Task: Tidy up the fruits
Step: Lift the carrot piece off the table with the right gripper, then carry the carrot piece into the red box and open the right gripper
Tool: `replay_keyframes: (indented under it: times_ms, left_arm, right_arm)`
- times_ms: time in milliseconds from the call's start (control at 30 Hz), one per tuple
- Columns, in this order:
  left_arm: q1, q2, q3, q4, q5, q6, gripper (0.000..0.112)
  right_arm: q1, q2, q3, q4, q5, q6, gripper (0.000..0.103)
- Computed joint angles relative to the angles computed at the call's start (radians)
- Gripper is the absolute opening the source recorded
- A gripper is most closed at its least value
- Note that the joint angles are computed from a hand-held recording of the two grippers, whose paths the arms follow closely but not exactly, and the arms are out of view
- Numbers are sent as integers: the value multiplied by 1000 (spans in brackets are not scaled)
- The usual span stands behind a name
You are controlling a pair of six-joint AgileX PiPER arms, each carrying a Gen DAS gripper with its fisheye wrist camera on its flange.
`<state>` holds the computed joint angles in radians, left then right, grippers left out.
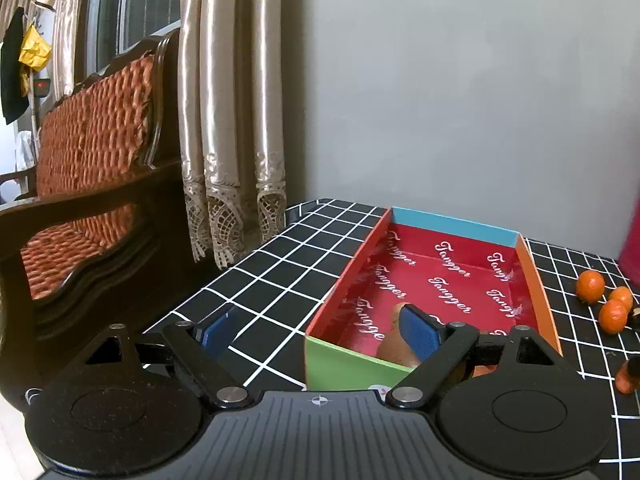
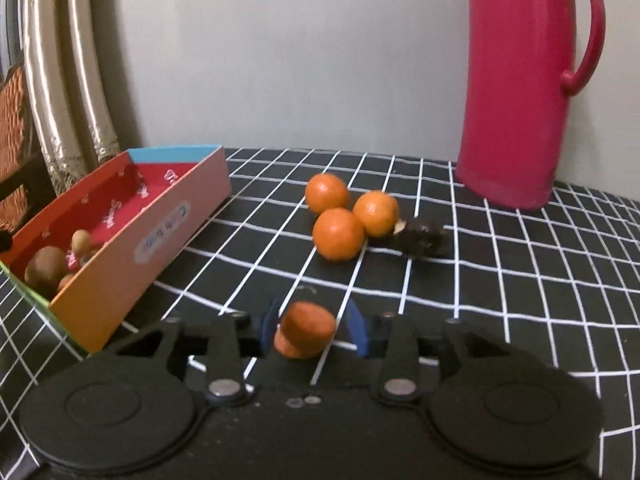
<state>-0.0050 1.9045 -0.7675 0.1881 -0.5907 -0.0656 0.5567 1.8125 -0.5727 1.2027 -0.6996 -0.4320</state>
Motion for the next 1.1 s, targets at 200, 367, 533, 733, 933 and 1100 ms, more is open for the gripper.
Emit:
replay_keyframes:
  times_ms: [200, 367, 533, 733, 933, 1100]
  left_arm:
    - [-19, -5, 12, -22, -8, 28, 87]
    - [-16, -7, 8, -15, 4, 14, 87]
    - [-14, -10, 11, -8, 0, 12, 87]
    - [-13, -10, 9, -5, 4, 4, 87]
    - [2, 2, -6, -20, 10, 12, 87]
    - [39, 13, -27, 18, 20, -25, 87]
  right_arm:
    - [15, 45, -43, 17, -9, -49, 30]
    - [37, 78, -84, 128, -33, -199, 33]
    - [12, 71, -64, 78, 14, -135, 36]
    - [7, 37, -6, -48, -13, 36, 33]
    - [27, -47, 2, -214, -35, 176, 33]
    - [29, -26, -107, -356, 17, 232, 33]
